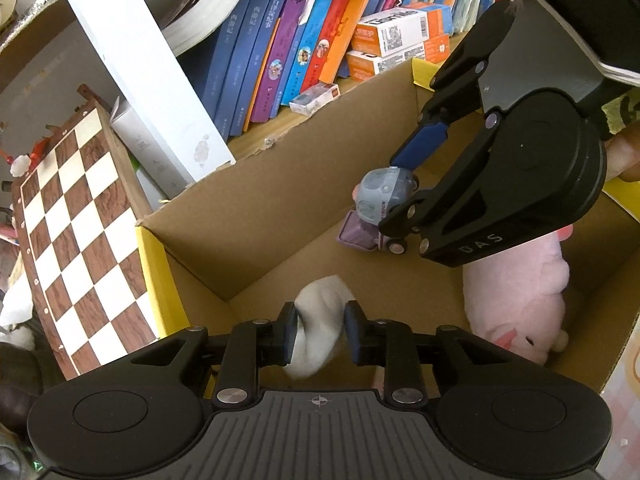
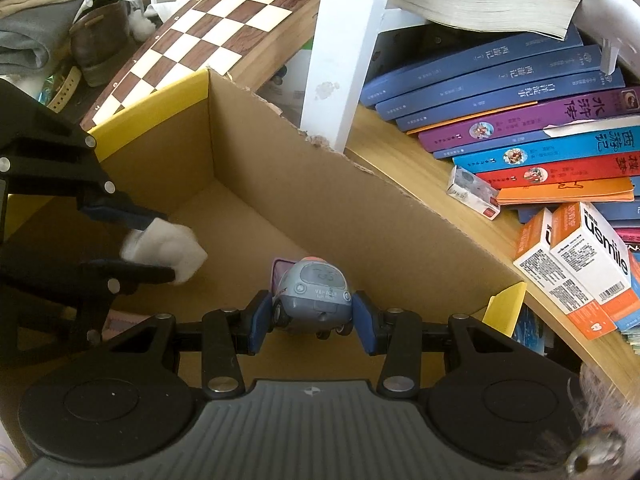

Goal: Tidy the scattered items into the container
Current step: 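Open the left gripper to drop the foam block while the right gripper releases the car in the box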

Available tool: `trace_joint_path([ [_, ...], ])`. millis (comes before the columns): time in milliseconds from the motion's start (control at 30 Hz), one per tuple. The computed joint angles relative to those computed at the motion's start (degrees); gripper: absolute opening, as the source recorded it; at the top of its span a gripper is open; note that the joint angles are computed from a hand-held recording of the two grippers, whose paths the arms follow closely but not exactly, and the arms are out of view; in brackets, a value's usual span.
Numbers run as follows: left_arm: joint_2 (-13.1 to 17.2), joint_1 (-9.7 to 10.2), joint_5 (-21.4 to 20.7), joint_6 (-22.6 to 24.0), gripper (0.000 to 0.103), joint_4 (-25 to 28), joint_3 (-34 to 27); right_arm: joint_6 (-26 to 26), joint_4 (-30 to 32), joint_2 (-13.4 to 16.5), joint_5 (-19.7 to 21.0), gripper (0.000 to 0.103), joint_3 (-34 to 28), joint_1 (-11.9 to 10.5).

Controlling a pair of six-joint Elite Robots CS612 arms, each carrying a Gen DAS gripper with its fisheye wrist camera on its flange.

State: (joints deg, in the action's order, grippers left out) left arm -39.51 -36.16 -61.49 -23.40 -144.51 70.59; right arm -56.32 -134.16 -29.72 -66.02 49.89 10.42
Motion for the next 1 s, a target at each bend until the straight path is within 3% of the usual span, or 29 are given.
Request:
trace_joint_path([
  [400, -1.14, -0.73, 2.26, -0.43, 0.033, -1.99, 1.57, 0.41, -1.25, -1.55, 0.81, 0.042, 2.01, -0.3],
  [900, -2.9, -2.49, 5.17, 0.2, 0.034, -3.4, 2.71, 0.48, -5.77, -6.71, 2.3, 0.042, 10.08, -1.35],
  [1000, -3.39, -3.01, 6.09, 0.18, 0.044, -3.52, 3.14, 0.94, -6.64, -7.75, 2.8, 0.042, 11.58, -1.69],
])
